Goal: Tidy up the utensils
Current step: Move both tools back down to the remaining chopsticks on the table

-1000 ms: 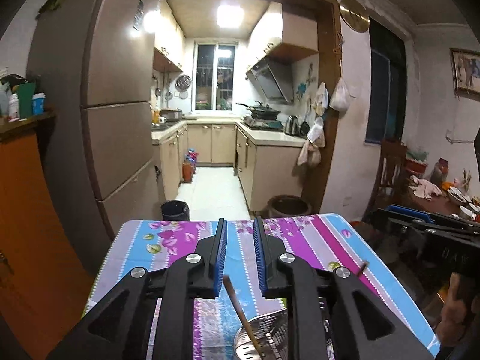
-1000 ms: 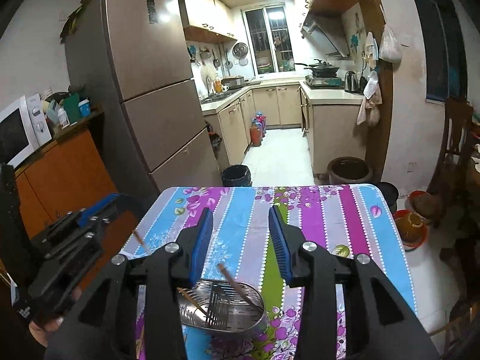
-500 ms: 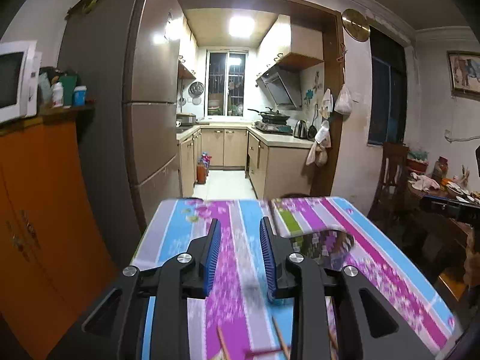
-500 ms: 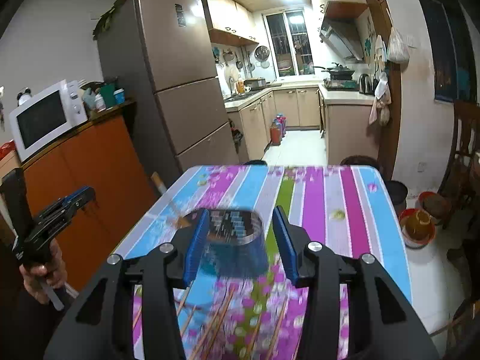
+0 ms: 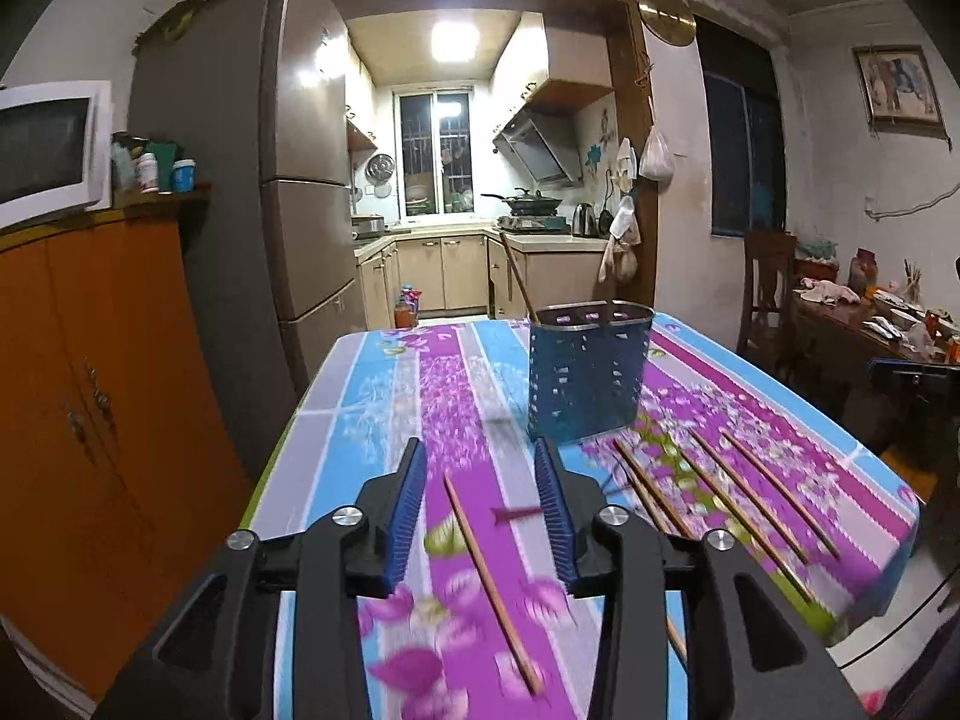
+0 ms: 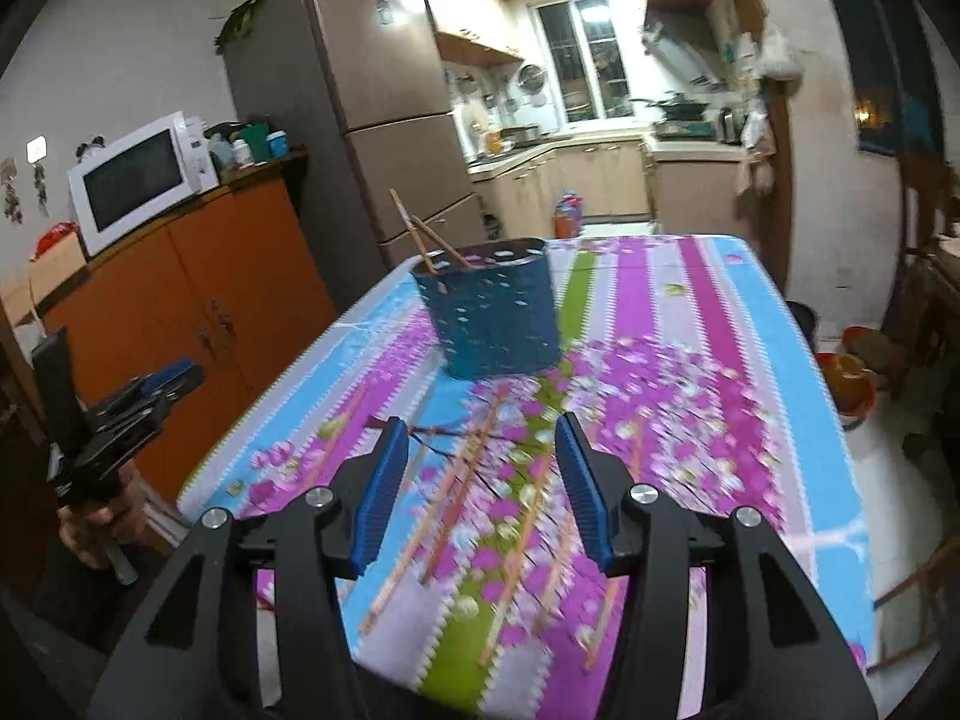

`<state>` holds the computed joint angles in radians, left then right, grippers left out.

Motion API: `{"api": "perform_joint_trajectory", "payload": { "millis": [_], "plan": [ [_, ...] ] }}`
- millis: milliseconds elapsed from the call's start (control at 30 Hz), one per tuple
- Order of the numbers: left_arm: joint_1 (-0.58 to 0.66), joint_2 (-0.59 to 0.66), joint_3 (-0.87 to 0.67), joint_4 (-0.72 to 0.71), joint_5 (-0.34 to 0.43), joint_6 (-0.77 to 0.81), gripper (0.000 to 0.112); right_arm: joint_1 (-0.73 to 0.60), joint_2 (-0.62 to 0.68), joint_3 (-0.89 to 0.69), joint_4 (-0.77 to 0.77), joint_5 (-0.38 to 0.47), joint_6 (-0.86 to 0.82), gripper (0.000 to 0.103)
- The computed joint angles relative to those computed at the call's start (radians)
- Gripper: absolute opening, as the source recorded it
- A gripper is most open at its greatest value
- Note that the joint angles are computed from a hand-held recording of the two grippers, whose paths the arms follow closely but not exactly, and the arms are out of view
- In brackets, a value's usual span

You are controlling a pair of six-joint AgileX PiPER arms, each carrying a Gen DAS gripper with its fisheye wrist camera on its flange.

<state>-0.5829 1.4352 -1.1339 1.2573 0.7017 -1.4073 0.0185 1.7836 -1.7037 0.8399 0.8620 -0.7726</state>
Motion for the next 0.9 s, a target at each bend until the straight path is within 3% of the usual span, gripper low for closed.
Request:
{"api": "perform_joint_trajectory", "payload": {
  "millis": [133,333,467,600,700,900],
  "plan": [
    [-0.120,-0.043,0.103,0.099,0.121,-0.162,0.052,-0.014,-0.116,0.209,0.039,-0.106,-0.081,0.050],
    [-0.301,-0.036,0.169,0.125,0.264,-0.288,0.058,-0.003,-0.279,0.497,0.140,-0.260,-0.232,0.050],
    [-0.387,0.012,0.186,0.108,0.302,-0.356,0.059,0.051,-0.373,0.655,0.222,-0.398,-0.374,0.050],
    [-0.445,0.085,0.185,0.084,0.345,-0.403,0.059,0.067,-0.411,0.762,0.385,-0.433,-0.544,0.050],
    [-0.496,0.158,0.159,0.072,0.407,-0.399,0.059,0.106,-0.427,0.802,0.427,-0.485,-0.577,0.050],
    [-0.537,0.184,0.144,0.071,0.420,-0.408,0.059,0.130,-0.479,0.852,0.476,-0.502,-0.640,0.049]
  ]
}}
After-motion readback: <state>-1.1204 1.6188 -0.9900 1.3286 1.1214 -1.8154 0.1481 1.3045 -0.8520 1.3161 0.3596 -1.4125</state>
